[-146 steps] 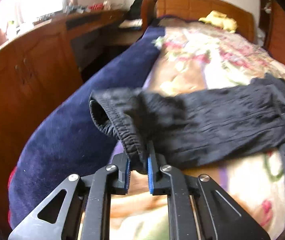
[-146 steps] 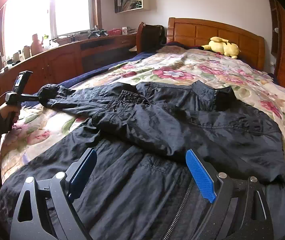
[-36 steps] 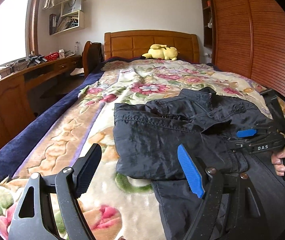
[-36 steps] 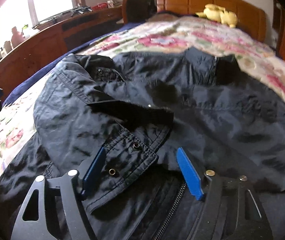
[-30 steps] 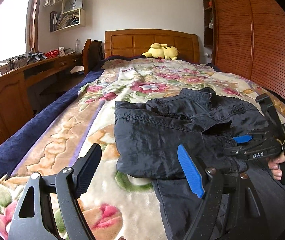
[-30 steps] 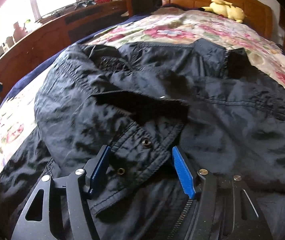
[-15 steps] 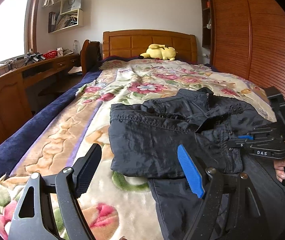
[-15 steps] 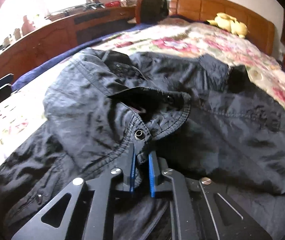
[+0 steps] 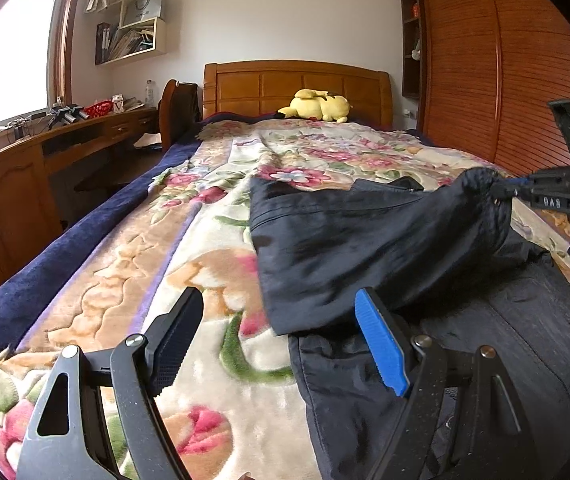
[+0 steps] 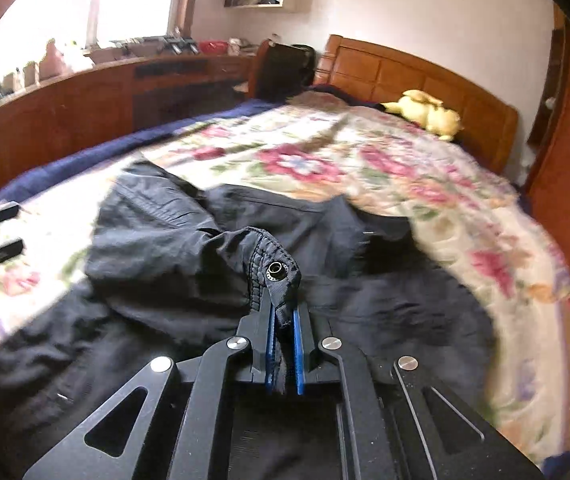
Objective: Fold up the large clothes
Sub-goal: 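Grasp the jacket side edge with the right gripper and fold it inward, then move both grippers to the hem of the lengthwise-folded navy jacket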
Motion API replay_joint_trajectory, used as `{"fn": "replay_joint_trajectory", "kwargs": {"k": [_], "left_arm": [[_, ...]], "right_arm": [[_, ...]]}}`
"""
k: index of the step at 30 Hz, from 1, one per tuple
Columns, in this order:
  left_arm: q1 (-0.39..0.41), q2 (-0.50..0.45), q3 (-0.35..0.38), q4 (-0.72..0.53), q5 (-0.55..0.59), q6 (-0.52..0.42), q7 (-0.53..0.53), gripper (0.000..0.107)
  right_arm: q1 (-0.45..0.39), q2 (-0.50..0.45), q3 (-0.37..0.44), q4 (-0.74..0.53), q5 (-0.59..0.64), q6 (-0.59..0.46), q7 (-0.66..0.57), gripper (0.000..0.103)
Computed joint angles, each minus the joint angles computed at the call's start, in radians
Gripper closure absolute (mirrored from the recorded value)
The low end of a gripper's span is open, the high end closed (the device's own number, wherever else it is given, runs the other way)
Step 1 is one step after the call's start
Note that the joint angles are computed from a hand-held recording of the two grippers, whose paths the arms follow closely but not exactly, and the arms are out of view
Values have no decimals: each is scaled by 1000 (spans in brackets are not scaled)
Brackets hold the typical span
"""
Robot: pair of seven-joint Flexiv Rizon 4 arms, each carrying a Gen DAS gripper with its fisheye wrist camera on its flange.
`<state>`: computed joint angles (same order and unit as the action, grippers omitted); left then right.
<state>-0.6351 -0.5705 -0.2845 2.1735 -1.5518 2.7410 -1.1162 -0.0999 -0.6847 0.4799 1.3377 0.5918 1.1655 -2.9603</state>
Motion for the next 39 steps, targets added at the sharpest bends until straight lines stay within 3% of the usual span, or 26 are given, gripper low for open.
{"fn": "replay_joint_trajectory", "kwargs": {"k": [6,11,13,16,19,22,23,29,32,36,39], "left_arm": [[4,-9,-3,-14,3,-8,23,28],[7,-10,-4,-18,5,-16,31,28],[9,-12,-5,-22,4,-21,35,28],[12,-14,-4,-29,10,-28,42,28],[9,-19,-7,-39,11,-24,54,28],[6,-23,-9,-44,9,-21,63,28],[6,-24,-10,-44,8,-22,64,28],[9,-32,-15,-59,2,-28,79,28],[8,-34,-17,-64,3,-30,86,28],[6,-36,-20,-68,1,-30,97,28],[6,-39,-21,-73,-5,-27,102,28]], "right_arm": [[1,-11,-31,-49,-27,37,51,96],[-88,40,17,-44,54,57,26,97],[-65,46,-31,-30,44,116,63,96],[21,18,-184,-20,-90,97,270,94],[109,-36,-314,16,-205,190,409,67],[80,-67,-286,24,-221,208,442,38],[63,-74,-266,21,-220,205,452,33],[-43,-130,-130,-46,-286,111,473,32],[-59,-131,-102,-24,-303,100,434,32],[-38,-148,-130,-13,-357,92,443,32],[44,-183,-262,-28,-438,106,590,33]]}}
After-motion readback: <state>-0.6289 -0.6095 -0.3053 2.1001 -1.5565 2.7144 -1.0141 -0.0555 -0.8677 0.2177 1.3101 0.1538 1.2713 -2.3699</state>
